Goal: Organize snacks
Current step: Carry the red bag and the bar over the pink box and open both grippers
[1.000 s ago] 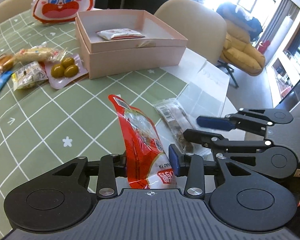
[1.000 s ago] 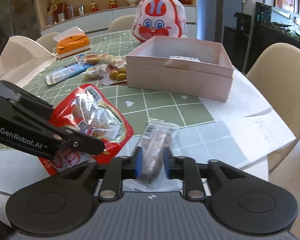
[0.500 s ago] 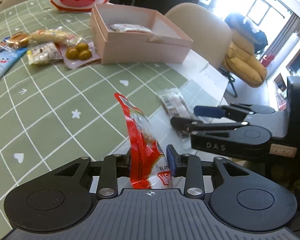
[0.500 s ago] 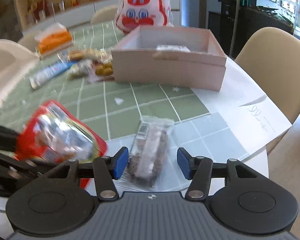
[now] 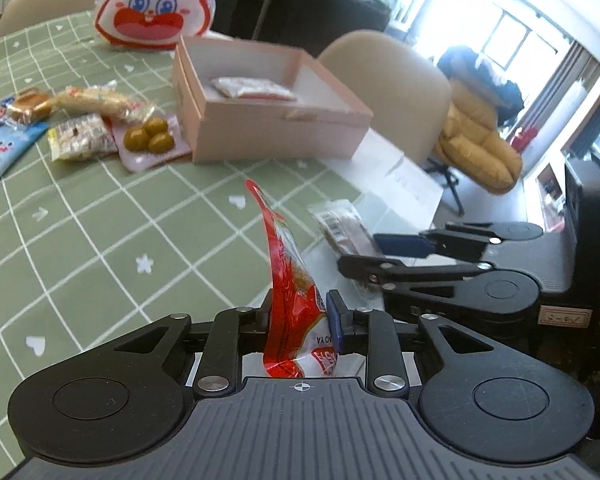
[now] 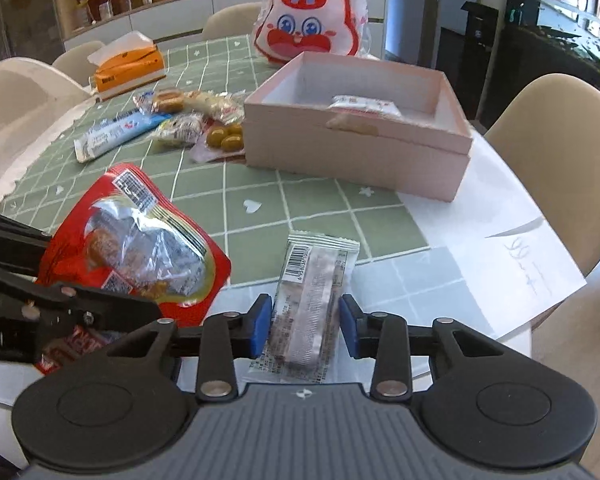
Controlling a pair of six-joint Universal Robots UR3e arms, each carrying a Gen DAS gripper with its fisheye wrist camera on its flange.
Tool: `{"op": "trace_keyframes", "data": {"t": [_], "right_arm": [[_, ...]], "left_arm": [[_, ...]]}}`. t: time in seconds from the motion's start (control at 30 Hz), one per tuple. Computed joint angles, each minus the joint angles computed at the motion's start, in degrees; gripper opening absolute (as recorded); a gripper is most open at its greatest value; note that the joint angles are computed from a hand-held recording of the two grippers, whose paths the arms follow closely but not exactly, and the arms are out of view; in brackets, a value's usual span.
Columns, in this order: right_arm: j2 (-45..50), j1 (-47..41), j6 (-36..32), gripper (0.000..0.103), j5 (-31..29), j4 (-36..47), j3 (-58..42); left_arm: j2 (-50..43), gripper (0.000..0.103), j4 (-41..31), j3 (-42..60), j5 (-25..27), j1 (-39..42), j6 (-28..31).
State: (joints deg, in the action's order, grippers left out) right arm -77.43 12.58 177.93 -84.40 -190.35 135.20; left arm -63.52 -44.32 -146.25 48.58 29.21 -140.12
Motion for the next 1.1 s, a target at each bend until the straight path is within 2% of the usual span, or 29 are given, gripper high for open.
{"op": "trace_keyframes", "data": {"t": [0.17, 0.23, 0.33, 0.4, 0.53, 0.57, 0.6, 0.7, 0.8, 0.97, 1.1], "right_arm": [[-8.5, -5.2, -1.5, 0.036, 4.5, 5.6, -0.5], [-12.5, -8.1, -2.9, 0.036, 7.4, 8.7, -2.9], [-14.1, -10.7, -5.3, 0.036, 8.7, 13.5, -12.8], [-11.6, -12.2, -5.7, 0.036, 9.4, 17.6, -22.8], [-2.8, -13.4, -4.9, 0.036, 8.9, 24.6, -41.4], [1.1, -14.7, -3.6, 0.036, 10.8, 27.4, -47.4], [2.7, -13.6, -3.3, 0.036, 7.9, 30.6, -50.9], [7.5, -14.3, -1.0, 0.036, 8.9, 31.9, -55.7], [12.2, -13.5, -0.2, 0.036, 7.5, 32.7, -58.2], [20.7, -11.1, -1.4, 0.036, 7.2, 35.6, -61.5], [26.2, -8.8, -1.0, 0.036, 4.1, 38.7, -66.4]], "left_arm": [[-2.8, 0.028, 1.3, 6.7, -6.3, 0.2, -3.7], [-7.3, 0.028, 6.7, 12.8, -8.6, -1.5, -8.3], [-18.9, 0.028, 19.1, 26.1, -9.2, -5.6, -20.2], [-27.3, 0.028, 24.5, 36.8, -8.3, -8.8, -26.6], [-42.1, 0.028, 22.0, 57.0, -5.0, -14.1, -33.5], [-44.9, 0.029, 20.4, 60.3, -4.5, -15.0, -34.1], [-48.2, 0.029, 19.1, 63.6, -3.6, -16.1, -34.4], [-54.4, 0.029, 17.9, 67.4, 0.2, -18.6, -33.4], [-60.1, 0.029, 16.0, 70.2, 3.3, -19.8, -32.8], [-68.3, 0.028, 3.5, 79.8, 10.9, -22.1, -29.4], [-67.5, 0.028, 10.9, 76.3, 16.1, -23.0, -28.4]]}}
